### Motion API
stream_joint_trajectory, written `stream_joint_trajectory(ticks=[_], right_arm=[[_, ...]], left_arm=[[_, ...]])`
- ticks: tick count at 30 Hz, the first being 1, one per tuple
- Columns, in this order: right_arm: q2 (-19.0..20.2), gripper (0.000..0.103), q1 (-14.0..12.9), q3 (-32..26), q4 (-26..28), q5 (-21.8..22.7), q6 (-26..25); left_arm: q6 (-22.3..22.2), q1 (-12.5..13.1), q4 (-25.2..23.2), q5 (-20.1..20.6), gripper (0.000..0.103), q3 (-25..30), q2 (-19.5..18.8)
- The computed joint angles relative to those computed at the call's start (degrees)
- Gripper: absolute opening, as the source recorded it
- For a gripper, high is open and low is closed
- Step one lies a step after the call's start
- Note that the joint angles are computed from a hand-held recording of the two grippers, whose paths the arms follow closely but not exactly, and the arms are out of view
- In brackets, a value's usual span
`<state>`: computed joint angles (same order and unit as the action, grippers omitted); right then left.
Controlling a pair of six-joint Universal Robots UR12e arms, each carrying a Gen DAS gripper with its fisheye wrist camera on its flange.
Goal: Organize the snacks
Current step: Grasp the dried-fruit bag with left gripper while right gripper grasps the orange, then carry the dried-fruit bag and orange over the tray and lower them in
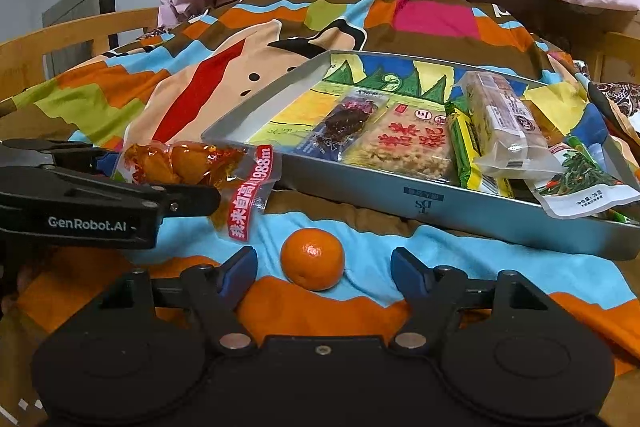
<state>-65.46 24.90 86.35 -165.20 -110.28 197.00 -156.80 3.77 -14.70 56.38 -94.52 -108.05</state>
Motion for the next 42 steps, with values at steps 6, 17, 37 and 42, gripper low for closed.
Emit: stream_joint_trajectory(ticks=[6,17,37,42], right_arm=[[0.1,0.068,0.1,-0.2,0.3,-0.1,-0.6],[0.1,0.035,0.9,0.0,-1.4,-1.9,-3.3],[-0.8,0.035,1.1,0.6,-10.1,-5.1,-4.4],[-0.6,0.035,0.5,0.3,-11.6,-5.2,-3.8]], left_arm=[[-0.7,-0.2,0.0,1.6,0.065,0.0,0.0],[1.7,-1.3,3.1,6.3,0.058,-1.1,0.8],[-4.3,-2.1,4.7,9.7,0.054,-1.2,3.2],[-7.4,-2.7,4.8,11.5,0.054,-0.3,2.9]])
